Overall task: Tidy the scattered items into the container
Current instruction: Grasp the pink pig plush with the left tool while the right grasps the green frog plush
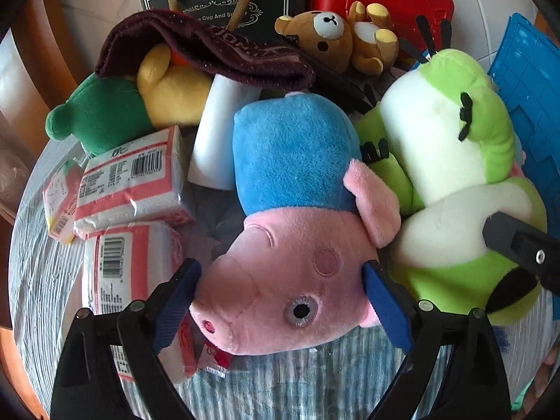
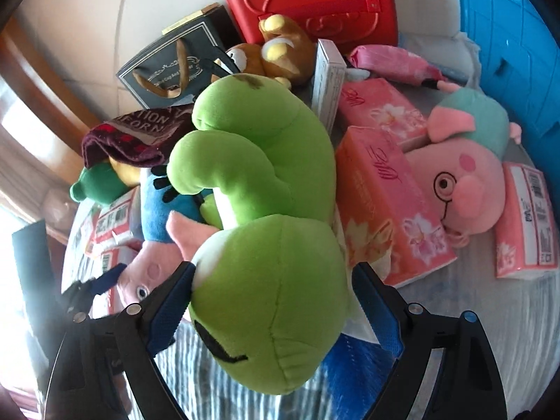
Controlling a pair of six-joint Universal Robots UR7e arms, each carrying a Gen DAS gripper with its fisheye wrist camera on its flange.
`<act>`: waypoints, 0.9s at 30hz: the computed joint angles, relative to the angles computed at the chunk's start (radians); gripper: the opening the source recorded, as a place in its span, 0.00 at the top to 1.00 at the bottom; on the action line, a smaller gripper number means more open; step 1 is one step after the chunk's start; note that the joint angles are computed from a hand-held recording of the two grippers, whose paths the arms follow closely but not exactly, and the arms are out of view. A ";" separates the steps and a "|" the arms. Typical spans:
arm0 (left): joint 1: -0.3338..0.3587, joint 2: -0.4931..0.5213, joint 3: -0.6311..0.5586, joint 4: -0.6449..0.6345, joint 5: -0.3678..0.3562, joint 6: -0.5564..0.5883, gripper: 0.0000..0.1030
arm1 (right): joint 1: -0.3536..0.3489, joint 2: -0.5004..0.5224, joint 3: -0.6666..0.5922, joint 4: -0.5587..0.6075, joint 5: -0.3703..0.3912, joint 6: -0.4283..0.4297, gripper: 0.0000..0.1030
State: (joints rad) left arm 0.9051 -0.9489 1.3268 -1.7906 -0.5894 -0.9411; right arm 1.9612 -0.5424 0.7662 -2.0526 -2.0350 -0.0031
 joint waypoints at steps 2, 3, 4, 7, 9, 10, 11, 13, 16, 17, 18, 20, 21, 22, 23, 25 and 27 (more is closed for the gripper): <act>-0.003 -0.009 0.021 -0.009 0.007 -0.020 0.06 | 0.002 -0.009 0.017 -0.011 0.002 -0.004 0.12; -0.002 -0.012 0.026 -0.014 0.005 -0.025 0.06 | 0.002 -0.015 0.027 -0.011 0.007 0.001 0.12; -0.002 -0.018 0.034 -0.025 -0.002 -0.028 0.06 | 0.003 -0.021 0.037 -0.010 0.014 0.006 0.12; -0.010 -0.038 0.059 -0.034 -0.010 -0.045 0.06 | 0.014 -0.026 0.063 -0.022 -0.008 -0.007 0.09; -0.018 -0.048 0.082 -0.051 0.003 -0.045 0.05 | 0.015 -0.026 0.075 -0.032 -0.016 -0.007 0.08; -0.021 -0.048 0.086 -0.049 0.007 -0.039 0.05 | 0.015 -0.030 0.086 -0.049 -0.020 -0.007 0.08; -0.024 -0.049 0.087 -0.045 0.007 -0.034 0.05 | 0.013 -0.032 0.092 -0.056 -0.019 0.001 0.07; -0.033 -0.062 0.107 -0.062 0.001 -0.020 0.05 | 0.009 -0.043 0.111 -0.065 -0.011 0.016 0.07; -0.034 -0.065 0.131 -0.071 0.006 -0.020 0.05 | 0.006 -0.068 0.162 -0.084 0.001 0.020 0.05; -0.025 -0.055 0.126 -0.064 0.005 -0.017 0.05 | 0.004 -0.072 0.175 -0.093 0.004 0.018 0.04; -0.017 -0.048 0.131 -0.089 0.008 0.001 0.05 | 0.003 -0.072 0.185 -0.107 0.003 0.013 0.04; -0.009 -0.046 0.171 -0.239 0.019 0.088 0.03 | -0.003 -0.073 0.211 -0.165 0.011 -0.007 0.03; -0.011 -0.044 0.192 -0.314 0.038 0.128 0.03 | -0.006 -0.073 0.227 -0.204 0.017 -0.023 0.02; -0.013 -0.038 0.215 -0.400 0.062 0.181 0.03 | -0.007 -0.072 0.245 -0.249 0.018 -0.043 0.01; -0.015 -0.029 0.231 -0.470 0.080 0.230 0.03 | -0.008 -0.070 0.260 -0.289 0.018 -0.060 0.01; -0.015 -0.007 0.250 -0.588 0.105 0.323 0.06 | -0.013 -0.066 0.288 -0.370 0.022 -0.085 0.01; -0.013 0.003 0.264 -0.717 0.073 0.430 0.38 | -0.016 -0.060 0.301 -0.435 0.024 -0.110 0.02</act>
State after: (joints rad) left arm 0.8924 -0.9458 1.5909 -2.5073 -0.5164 -0.5107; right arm 1.9454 -0.6020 1.0673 -2.4875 -2.0111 -0.1126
